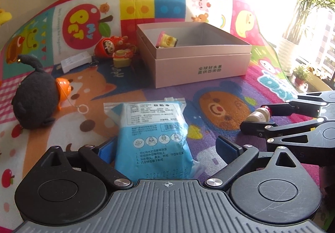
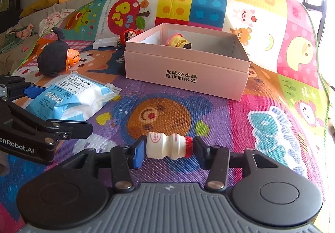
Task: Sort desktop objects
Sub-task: 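Lift the yogurt bottle with right gripper while left gripper holds the blue packet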
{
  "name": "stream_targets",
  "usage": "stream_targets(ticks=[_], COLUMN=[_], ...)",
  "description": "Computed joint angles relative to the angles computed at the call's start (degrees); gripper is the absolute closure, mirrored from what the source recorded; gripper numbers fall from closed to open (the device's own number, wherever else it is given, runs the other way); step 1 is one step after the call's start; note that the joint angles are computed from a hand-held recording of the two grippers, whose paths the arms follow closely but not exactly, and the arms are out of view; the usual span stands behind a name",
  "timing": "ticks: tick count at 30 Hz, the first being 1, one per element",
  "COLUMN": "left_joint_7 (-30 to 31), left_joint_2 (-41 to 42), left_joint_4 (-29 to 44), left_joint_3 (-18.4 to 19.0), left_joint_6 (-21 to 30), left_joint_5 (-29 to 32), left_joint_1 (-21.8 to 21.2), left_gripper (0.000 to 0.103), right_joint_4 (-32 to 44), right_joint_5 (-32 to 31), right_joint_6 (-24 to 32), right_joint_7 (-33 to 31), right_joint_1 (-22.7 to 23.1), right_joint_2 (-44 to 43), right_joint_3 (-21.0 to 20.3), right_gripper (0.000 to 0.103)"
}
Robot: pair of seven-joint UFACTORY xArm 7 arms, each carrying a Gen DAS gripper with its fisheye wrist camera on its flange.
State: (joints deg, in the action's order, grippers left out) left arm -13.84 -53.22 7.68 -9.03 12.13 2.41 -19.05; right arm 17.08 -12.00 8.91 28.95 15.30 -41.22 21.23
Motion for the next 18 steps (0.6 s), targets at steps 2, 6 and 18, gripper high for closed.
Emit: stream_targets(ticks=[2,6,18], left_joint_7=[-0.4,-1.1,0.6], left_joint_2=[0.0,-0.8,-9.1], left_joint_4=[0.2,0.2,0.1], left_joint_3=[-0.2,0.0,-0.1], left_joint_6=[0.4,1.0,3.9], left_joint_5=[0.0,-0.3,-0.3], left_joint_1=[0.3,0.5,-3.4], left_gripper=[0.02,0.032,0.044], right_joint_4=[0.0,0.0,0.2], right_joint_5=[0.0,1.0,4.4], right_joint_6=[0.1,1.4,6.9], right_joint_7=[0.1,-0.1,-5.9], right_joint_1=[0.1,1.9,5.7], right_joint_2=[-0.1,-0.6,-11.6], right_joint_3=[-0.1,-1.4,-7.9], right_gripper=[0.055,0.056,0.06])
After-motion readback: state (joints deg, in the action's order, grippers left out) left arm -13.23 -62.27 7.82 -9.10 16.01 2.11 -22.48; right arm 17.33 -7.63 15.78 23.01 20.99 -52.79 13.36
